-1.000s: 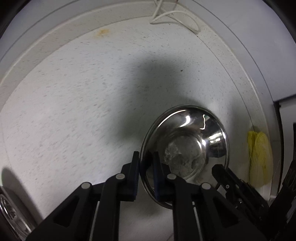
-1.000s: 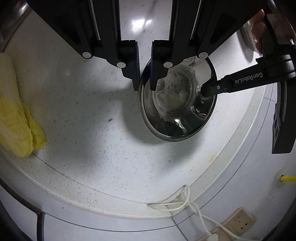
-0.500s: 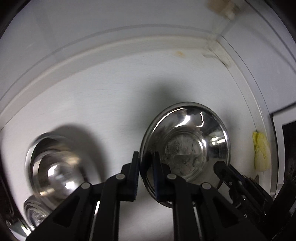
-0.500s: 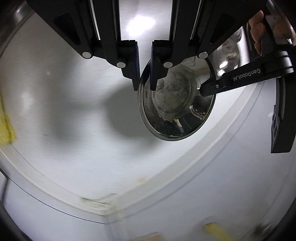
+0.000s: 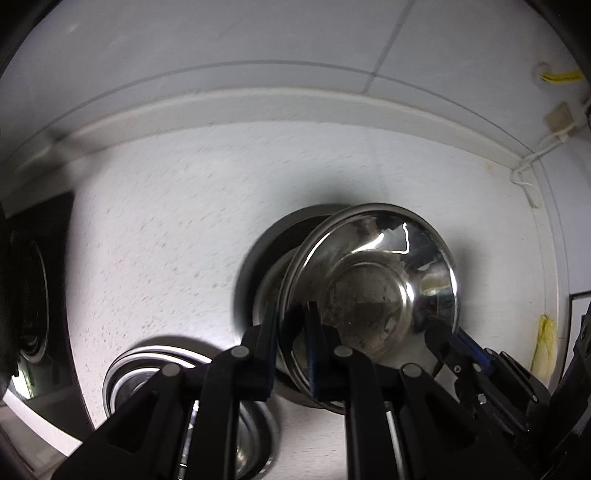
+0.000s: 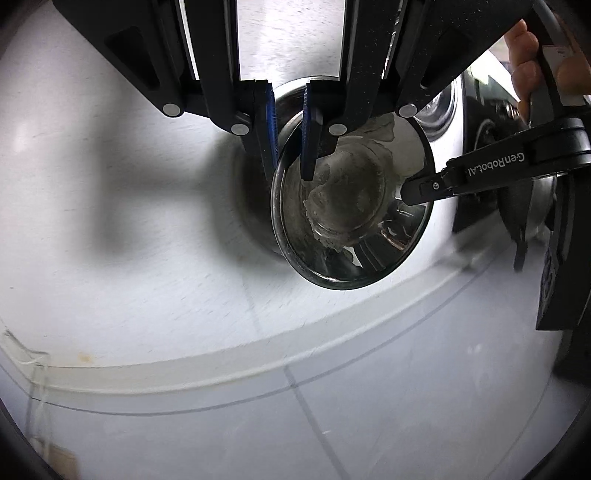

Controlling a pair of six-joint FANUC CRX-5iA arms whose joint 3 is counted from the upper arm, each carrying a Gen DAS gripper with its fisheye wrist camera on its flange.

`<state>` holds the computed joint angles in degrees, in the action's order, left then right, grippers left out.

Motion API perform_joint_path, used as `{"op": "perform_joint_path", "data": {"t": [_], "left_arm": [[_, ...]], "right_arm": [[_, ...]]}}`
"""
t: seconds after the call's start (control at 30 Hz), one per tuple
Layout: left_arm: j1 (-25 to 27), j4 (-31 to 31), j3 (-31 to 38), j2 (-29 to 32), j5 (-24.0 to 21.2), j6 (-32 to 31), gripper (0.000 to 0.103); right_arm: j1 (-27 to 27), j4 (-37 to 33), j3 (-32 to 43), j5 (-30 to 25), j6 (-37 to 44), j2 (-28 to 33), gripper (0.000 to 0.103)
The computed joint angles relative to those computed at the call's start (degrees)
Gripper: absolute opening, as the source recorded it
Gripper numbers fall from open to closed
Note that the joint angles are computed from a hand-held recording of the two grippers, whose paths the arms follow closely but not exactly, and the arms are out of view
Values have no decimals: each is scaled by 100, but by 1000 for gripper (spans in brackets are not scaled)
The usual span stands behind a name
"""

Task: Organize plates and bowls
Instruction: 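Carry the second bowl with both tools and lower it onto the stack, then open both tools to release the bowl onto the stack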

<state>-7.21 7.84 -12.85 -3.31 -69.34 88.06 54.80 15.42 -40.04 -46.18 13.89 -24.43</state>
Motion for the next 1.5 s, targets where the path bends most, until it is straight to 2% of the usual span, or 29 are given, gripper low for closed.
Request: {"op": "perform_joint_path", "data": {"t": [0.2, 0.47, 0.83, 0.97, 1.1, 1.27, 1.33, 1.4, 1.5], "left_arm": [[128, 96, -302, 94, 181, -18, 12], [36, -2, -401, 207, 316, -8, 13], [-220, -171, -325, 315, 432, 93, 13], [-151, -177, -363, 331, 479, -16, 13], [-95, -132, -390, 287, 451, -86, 13], [164, 186, -469, 176, 335, -285, 13], [336, 404, -543, 83, 313, -444, 14], [528, 576, -603, -28, 282, -611, 14], [757, 706, -635, -71, 242, -744, 14]], "right_arm": [[-248, -444, 167, 108, 537, 482, 10], [-147, -472, 274, 54, 507, 799, 11], [-63, -326, 222, -19, 481, 824, 13], [-50, -390, 325, -201, 596, 942, 14], [-69, -459, 284, -134, 568, 883, 15], [-58, -474, 192, -142, 520, 579, 28], [-5, -318, 72, -160, 357, 307, 45], [80, -30, -64, -279, 74, 34, 54], [97, 282, -216, -549, -222, -282, 56]]}}
